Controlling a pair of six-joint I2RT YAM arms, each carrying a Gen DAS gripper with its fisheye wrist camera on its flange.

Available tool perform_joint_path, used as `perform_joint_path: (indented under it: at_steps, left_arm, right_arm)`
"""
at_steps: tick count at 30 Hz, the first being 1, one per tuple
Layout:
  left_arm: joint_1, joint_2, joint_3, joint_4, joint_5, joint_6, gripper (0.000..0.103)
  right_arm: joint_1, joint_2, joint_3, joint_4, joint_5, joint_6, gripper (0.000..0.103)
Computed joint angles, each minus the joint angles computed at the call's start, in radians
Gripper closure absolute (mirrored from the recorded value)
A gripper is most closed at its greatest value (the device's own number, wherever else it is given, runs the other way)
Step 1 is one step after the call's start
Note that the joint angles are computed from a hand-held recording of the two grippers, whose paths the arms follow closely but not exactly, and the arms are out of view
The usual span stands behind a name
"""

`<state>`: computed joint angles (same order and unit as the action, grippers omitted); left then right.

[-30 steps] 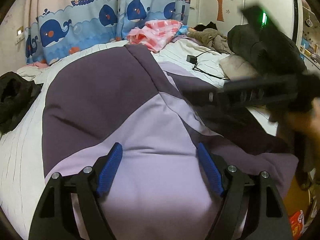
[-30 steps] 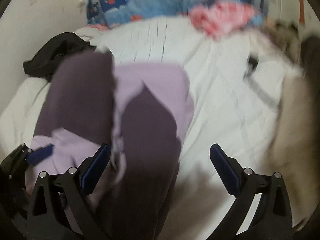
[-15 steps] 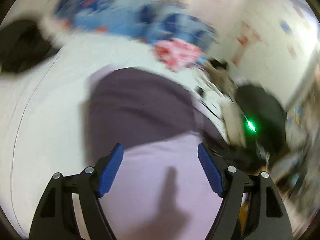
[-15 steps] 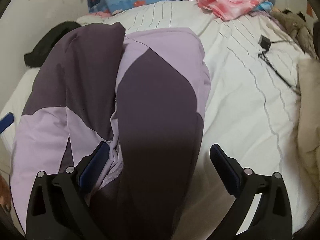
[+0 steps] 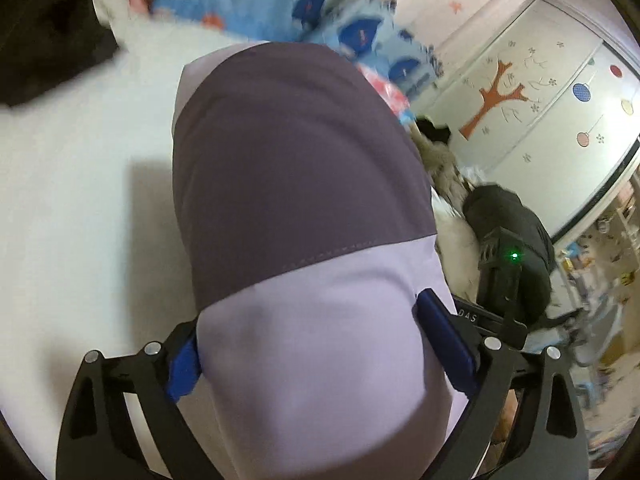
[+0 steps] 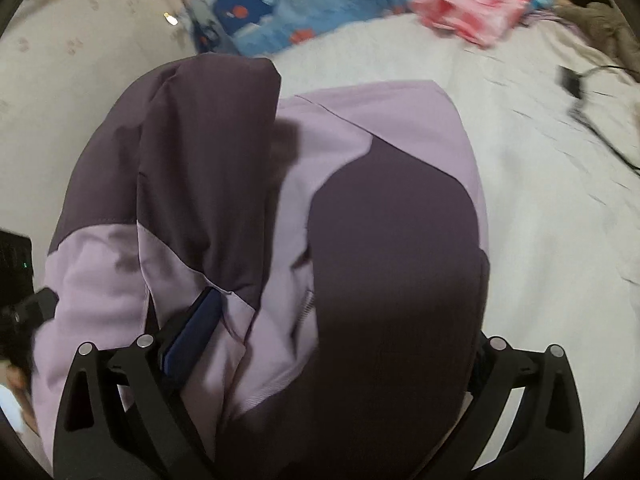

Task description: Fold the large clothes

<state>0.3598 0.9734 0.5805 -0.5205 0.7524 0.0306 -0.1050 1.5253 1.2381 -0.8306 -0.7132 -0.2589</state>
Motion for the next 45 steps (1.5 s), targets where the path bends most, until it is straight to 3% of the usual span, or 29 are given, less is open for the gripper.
perform_joint_path:
  at_steps: [4, 7, 8, 10, 12, 15, 20, 23, 24, 25, 28, 30, 32, 33, 35, 39, 43, 45]
  left_arm:
    - [0.377, 0.067, 0.215, -0.273, 0.063, 0.376, 0.012]
    - [0.49, 0.175, 0.268, -0.276, -0.036, 0.542, 0.011]
    - [0.506, 0.254, 0.254, -0.228, -0.102, 0.562, 0.011]
    - [0.54, 0.412, 0.194, -0.084, -0.175, 0.527, 0.008]
    - [0.603, 0.477, 0.174, -0.055, -0.072, 0.561, 0.007]
    - [0.583, 0.425, 0.136, -0.019, -0.077, 0.539, 0.007]
    - [0.588, 0.43, 0.183, -0.075, -0.128, 0.575, 0.007]
    - [0.539, 0.34, 0.202, -0.092, -0.199, 0.57, 0.007]
    - [0.522, 0.327, 0.198, -0.077, -0.217, 0.566, 0.007]
    - [0.497, 0.331, 0.195, -0.051, -0.235, 0.553, 0.007]
    - [0.453, 0.392, 0.187, 0.025, -0.216, 0.537, 0.005]
    - [0.413, 0.375, 0.146, 0.074, -0.242, 0.548, 0.005]
    - [0.389, 0.349, 0.12, 0.096, -0.271, 0.55, 0.005]
    - [0.392, 0.354, 0.132, 0.082, -0.271, 0.555, 0.005]
    - [0.419, 0.36, 0.19, -0.011, -0.269, 0.559, 0.006]
    - [0.505, 0.255, 0.221, -0.142, -0.167, 0.603, 0.007]
    - [0.436, 0.199, 0.163, -0.122, -0.223, 0.612, 0.007]
    - [0.413, 0.186, 0.141, -0.093, -0.244, 0.587, 0.006]
  right_arm:
    - [0.275, -0.01, -0.034, 0.205, 0.042, 0.227, 0.006]
    - [0.54, 0.052, -0.047, 0.252, 0.329, 0.247, 0.006]
    - [0.591, 0.088, -0.069, 0.278, 0.382, 0.25, 0.006]
    - [0.574, 0.113, -0.092, 0.301, 0.319, 0.26, 0.006]
    - [0.568, 0.122, -0.055, 0.233, 0.316, 0.229, 0.006]
    - [0.596, 0.165, 0.146, 0.01, 0.424, 0.172, 0.006]
    - [0.656, 0.18, 0.437, -0.008, 0.446, 0.233, 0.006]
    - [0.715, 0.386, 0.665, -0.055, 0.467, 0.261, 0.006]
    - [0.729, 0.44, 0.677, -0.037, 0.498, 0.282, 0.006]
    - [0.736, 0.481, 0.639, 0.021, 0.52, 0.315, 0.006]
    - [0.631, 0.484, 0.372, 0.307, 0.305, 0.465, 0.006]
    - [0.63, 0.41, 0.251, 0.386, 0.356, 0.45, 0.007]
    - [0.626, 0.418, 0.285, 0.311, 0.351, 0.404, 0.007]
    - [0.608, 0.46, 0.367, 0.228, 0.33, 0.372, 0.007]
    - [0.601, 0.442, 0.45, 0.086, 0.344, 0.351, 0.007]
    - [0.593, 0.086, 0.173, 0.14, 0.352, 0.253, 0.007]
    - [0.561, -0.183, -0.114, 0.148, 0.423, 0.176, 0.007]
    - [0.505, -0.21, -0.171, 0.13, 0.418, 0.144, 0.007]
